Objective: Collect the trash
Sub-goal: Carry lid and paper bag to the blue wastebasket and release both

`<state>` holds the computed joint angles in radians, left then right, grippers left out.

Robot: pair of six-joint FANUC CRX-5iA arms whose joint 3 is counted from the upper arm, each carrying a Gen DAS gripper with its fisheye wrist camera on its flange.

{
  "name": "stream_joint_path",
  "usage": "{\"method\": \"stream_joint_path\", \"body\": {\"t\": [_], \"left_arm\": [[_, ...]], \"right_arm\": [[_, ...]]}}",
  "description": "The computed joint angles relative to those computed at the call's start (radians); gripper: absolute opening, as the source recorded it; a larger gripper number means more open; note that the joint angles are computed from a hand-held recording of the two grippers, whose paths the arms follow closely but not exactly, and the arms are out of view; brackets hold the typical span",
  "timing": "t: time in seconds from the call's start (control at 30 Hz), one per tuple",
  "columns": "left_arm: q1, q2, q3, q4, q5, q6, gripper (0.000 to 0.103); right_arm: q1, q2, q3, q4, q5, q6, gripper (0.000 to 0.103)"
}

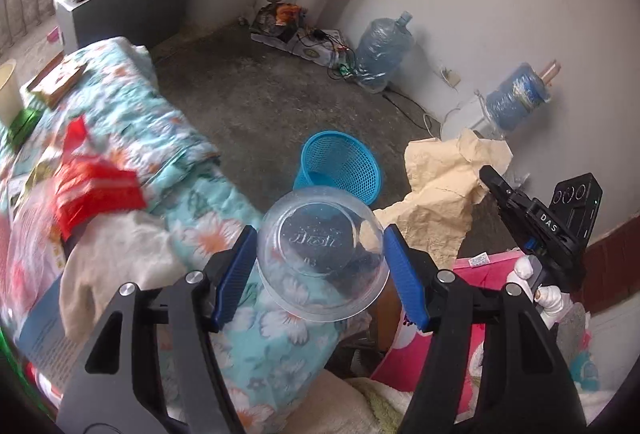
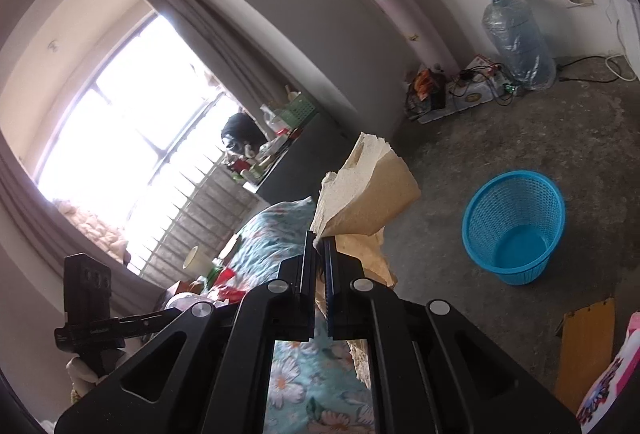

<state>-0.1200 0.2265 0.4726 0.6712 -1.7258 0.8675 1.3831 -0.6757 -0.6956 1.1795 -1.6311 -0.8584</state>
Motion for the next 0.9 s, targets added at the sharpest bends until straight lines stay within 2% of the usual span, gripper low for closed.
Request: {"method": "stream_joint_path", "body": {"t": [0.1,0.27,0.37,0.57,0.7,0.77,0.83,0.9], "left_arm": [[-0.119,0.055,0.070,-0.025,0.028,0.028,0.061],[-0.302,0.196,0.220,-0.118,0.058,0.090,0.061],[-0.387,0.292,0.312,-0.180,0.068,0.130,0.061],[-0.519,0.492,0.506,-0.281,0.083,0.187,0.061],[-0.583,0.602,0.613,-0.351,0.107,0.206,0.061],[-0.602,0.628,0.621,-0.369,0.131,0.207,0.062],[-0.620,0.674,0.665,-0.383,0.136,0.227,0.062],[-0.628,0.709,0.693,-0.385,0.140,0.259,0.063]], "right_arm": [[-0.080,-0.037,-0.015,-0.055,0.012,0.008,0.004],[-0.300,-0.086,-0.051,-0.153,0.113,0.067,0.004],[-0.498,-0.116,-0.083,-0.217,0.254,0.132,0.004],[-0.954,-0.081,-0.130,-0.417,0.653,0.346,0.004],[-1.166,0.000,-0.130,-0.588,0.839,0.493,0.004],[-1.254,0.039,-0.121,-0.696,0.915,0.591,0.005],[-1.317,0.082,-0.103,-0.807,0.958,0.690,0.005],[-1.364,0.127,-0.075,-0.911,0.963,0.775,0.015]]}}
